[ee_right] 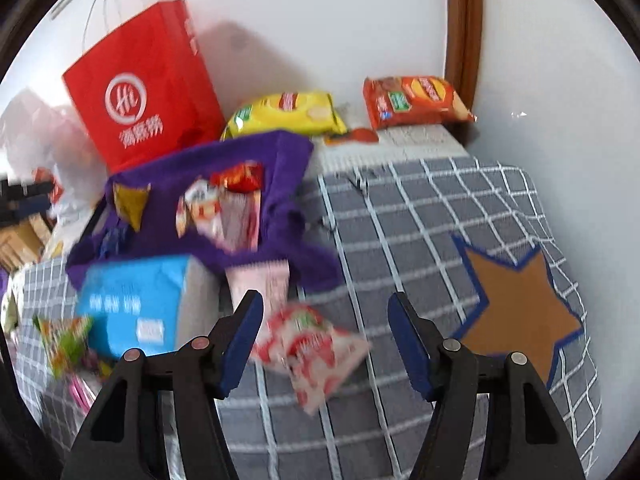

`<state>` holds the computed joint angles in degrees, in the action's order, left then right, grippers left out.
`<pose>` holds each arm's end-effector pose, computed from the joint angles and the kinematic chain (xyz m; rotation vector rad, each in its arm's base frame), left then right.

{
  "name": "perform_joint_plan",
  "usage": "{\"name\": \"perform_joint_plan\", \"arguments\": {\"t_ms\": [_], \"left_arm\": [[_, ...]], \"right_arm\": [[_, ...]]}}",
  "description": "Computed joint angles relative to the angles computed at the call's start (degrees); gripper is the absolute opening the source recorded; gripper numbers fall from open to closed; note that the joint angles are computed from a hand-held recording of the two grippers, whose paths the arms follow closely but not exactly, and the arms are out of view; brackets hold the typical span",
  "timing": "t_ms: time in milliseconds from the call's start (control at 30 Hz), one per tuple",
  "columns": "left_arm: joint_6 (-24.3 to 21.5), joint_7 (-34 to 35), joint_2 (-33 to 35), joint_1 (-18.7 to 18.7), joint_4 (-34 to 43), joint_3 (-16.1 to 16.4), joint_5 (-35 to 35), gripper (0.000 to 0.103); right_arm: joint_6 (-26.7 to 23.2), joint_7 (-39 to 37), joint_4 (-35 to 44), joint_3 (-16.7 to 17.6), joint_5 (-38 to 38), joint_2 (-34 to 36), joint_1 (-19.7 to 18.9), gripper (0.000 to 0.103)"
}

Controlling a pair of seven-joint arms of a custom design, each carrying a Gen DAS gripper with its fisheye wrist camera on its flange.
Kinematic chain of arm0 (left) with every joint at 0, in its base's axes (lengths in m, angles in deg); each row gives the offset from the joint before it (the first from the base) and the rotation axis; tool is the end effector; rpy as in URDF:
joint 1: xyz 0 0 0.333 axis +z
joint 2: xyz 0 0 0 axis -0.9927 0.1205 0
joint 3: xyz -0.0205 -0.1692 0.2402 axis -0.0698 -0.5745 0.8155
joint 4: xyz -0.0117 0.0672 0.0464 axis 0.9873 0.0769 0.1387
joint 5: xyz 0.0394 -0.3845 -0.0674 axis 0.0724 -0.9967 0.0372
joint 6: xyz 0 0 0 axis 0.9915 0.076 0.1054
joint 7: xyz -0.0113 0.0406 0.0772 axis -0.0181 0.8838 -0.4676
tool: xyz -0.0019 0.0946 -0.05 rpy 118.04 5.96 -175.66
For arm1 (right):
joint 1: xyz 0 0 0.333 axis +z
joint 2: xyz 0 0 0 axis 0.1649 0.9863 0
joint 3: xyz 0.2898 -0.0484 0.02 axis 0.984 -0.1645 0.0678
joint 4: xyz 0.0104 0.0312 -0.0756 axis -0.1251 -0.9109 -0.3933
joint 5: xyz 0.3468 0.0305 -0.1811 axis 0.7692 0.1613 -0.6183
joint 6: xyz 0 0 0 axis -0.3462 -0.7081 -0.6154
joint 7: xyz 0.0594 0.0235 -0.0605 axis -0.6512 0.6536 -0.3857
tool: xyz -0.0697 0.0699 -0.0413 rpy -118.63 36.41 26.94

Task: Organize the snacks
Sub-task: 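Grasp the red-white strawberry packet with the right gripper while the left gripper grasps the pink wafer packet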

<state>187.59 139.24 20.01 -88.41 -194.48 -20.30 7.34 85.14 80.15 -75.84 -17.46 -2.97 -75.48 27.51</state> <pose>0.4832 -0.1070 0.4447 -2.3058 1.4982 -0.7976 0.5595 0.2239 0.3625 -2.1686 1.3915 -0.3270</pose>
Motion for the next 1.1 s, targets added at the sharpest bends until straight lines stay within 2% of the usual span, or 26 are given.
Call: {"name": "perform_joint_plan", "arguments": {"t_ms": [200,300,433,600,700,733,833,933,1100], "left_arm": [[-3.13,-3.54,-2.64,0.05,-1.91,-1.50,2.08,0.072],[-5.03,-6.00,-4.68,0.24,-3.47,-2.39,3.36,0.072],[-6.88,-9.53,-7.53,-0.01,-6.03,-3.12,4.58,0.072],[-8.90,-12.90,-10.08,-1.07,-8.40,-3.65,5.09,0.072],[-9.50,-14.44,-11.30,-1.69,-9.57,-3.99,5.52,0.072],[-9.73,-14.82,-11.68,-1.94,-9.98,-4.09,5.66,0.072],[-9.85,-16.59,-13.26,-2.56,-11.78,-4.57,5.97,0.072],[-9.62,-18.17,-14.39,-2.91,-13.51,-4.99,6.51,0.072],[-8.26,-20.10,-14.15,-3.92,-16.19,-4.83,6.53,0.072]], "right_arm": [[2.13,-4.50,-2.88,-0.16,-4.66,0.60,1.15,0.065],[3.64,-2.02,-2.47,-2.18,-9.64,2.47,3.39,0.065],[2.44,-10.32,-0.24,3.46,-1.67,4.81,-1.57,0.068],[1.25,-14.85,2.58,4.10,2.08,7.25,-2.18,0.073],[-0.79,-20.09,4.24,6.53,7.45,8.42,-4.69,0.066],[-1.18,-21.01,4.29,6.61,8.62,8.32,-4.85,0.059],[-1.53,-21.72,2.76,5.87,11.15,6.41,-4.56,0.051],[-1.01,-25.30,-0.12,7.07,17.89,3.45,-5.71,0.051],[2.67,-26.62,-5.84,5.58,21.82,-0.20,-3.39,0.051]]}}
